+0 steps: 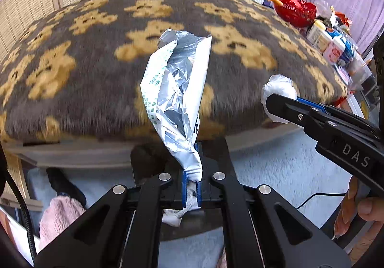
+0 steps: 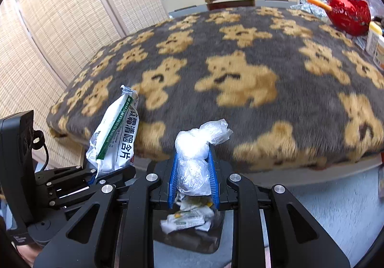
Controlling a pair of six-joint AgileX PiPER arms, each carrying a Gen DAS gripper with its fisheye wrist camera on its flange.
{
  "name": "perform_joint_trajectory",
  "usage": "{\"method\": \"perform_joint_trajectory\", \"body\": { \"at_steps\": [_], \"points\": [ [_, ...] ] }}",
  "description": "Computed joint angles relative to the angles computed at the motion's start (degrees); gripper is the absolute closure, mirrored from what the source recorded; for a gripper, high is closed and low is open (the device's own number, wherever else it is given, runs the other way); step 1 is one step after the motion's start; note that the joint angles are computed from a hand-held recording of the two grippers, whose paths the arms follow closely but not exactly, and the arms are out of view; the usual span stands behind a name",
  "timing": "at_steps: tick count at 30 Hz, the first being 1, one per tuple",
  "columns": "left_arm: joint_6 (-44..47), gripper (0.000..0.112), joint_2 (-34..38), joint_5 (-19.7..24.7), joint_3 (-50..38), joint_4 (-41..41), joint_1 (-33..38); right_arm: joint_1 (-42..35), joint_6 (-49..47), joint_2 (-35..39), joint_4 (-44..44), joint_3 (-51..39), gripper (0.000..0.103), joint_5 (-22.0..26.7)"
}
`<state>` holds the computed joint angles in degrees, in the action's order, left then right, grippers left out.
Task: Collect trash
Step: 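Lower both tools over the bin and open them to drop both bags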
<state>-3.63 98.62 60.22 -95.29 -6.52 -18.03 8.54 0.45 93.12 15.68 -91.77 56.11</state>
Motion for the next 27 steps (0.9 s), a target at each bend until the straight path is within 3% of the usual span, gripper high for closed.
{"method": "perform_joint_trajectory", "body": {
  "at_steps": [14,27],
  "points": [
    [0.3,0.108,-7.4,-6.2,17.8,-1.1,0.2,3.2,2.2,-5.3,0.9,16.0,0.079,-4.7],
    [4.8,0.107,-5.7,-9.2,25.3,-7.0,1.6,3.5,0.8,-4.3,4.4,21.5,0.075,-7.4]
  ]
}}
